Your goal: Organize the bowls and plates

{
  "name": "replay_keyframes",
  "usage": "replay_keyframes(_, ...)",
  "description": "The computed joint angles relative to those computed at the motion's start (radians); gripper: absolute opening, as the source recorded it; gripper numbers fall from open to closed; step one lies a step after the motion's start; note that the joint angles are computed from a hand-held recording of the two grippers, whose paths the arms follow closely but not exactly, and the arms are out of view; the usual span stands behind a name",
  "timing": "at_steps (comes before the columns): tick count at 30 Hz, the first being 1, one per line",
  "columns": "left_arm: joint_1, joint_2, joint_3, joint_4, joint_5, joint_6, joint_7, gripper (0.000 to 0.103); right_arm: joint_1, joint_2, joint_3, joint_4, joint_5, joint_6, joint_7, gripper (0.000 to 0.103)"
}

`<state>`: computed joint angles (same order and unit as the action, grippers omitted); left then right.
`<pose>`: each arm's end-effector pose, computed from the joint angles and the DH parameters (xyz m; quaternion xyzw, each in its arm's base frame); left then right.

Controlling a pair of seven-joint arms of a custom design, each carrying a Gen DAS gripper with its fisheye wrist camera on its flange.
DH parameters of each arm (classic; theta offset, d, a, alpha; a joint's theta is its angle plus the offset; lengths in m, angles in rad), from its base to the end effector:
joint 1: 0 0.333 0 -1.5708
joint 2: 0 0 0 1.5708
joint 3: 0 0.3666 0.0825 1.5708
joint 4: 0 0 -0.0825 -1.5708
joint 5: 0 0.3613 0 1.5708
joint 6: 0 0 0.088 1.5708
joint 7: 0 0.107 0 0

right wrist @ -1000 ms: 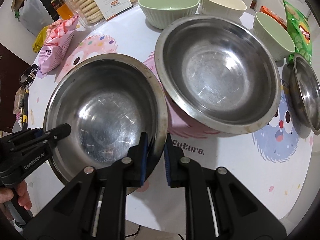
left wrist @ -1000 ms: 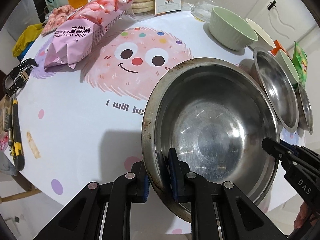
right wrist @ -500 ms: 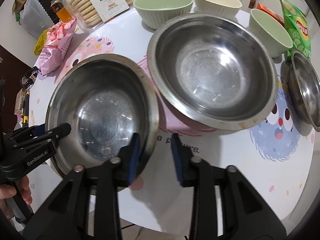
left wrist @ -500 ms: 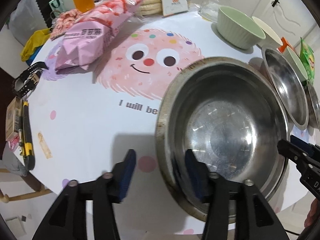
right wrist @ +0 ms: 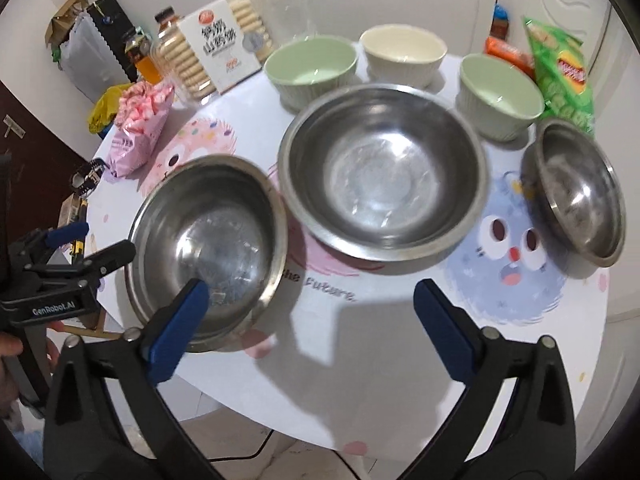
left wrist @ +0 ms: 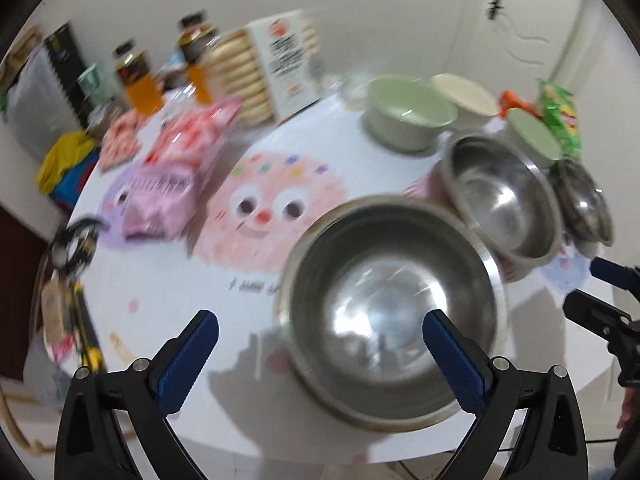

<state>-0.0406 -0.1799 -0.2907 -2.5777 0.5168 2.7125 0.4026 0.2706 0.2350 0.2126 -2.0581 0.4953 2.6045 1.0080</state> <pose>0.4049 -0.1603 0.4166 -0.8115 0.5422 -0.1361 0.1704 0.5444 0.2658 0.4191 -0.8696 0.4351 0.0130 0.2331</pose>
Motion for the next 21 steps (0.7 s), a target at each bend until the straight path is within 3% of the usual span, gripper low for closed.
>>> replay_keyframes(5, -0.006, 0.04, 0.001, 0.059, 0.024, 0.05, 0.034, 0.103, -0.034, -0.014, -0.003, 0.009, 0.097, 0.02, -0.049, 0.102)
replay_keyframes(10, -0.045, 0.116, 0.032, 0.152, -0.011, 0.035, 0.11, 0.103, 0.022, 0.022, -0.103, 0.075, -0.203, -0.032, 0.299, 0.102)
replay_keyframes(13, -0.07, 0.169, 0.05, 0.226, 0.031, -0.004, 0.113, 0.103, -0.015, 0.048, -0.085, 0.105, -0.202, -0.037, 0.354, 0.102)
replay_keyframes(16, -0.093, 0.212, 0.085, 0.265, -0.018, 0.041, 0.156, 0.103, -0.031, 0.074, -0.082, 0.131, -0.216, -0.015, 0.412, 0.102)
replay_keyframes(18, -0.112, 0.245, 0.105, 0.307, -0.001, 0.017, 0.154, 0.103, -0.042, 0.092, -0.076, 0.153, -0.223, -0.021, 0.444, 0.102)
replay_keyframes(21, -0.132, 0.303, 0.125, 0.37, -0.08, -0.025, 0.229, 0.103, -0.065, 0.123, -0.061, 0.189, -0.207, -0.038, 0.47, 0.102)
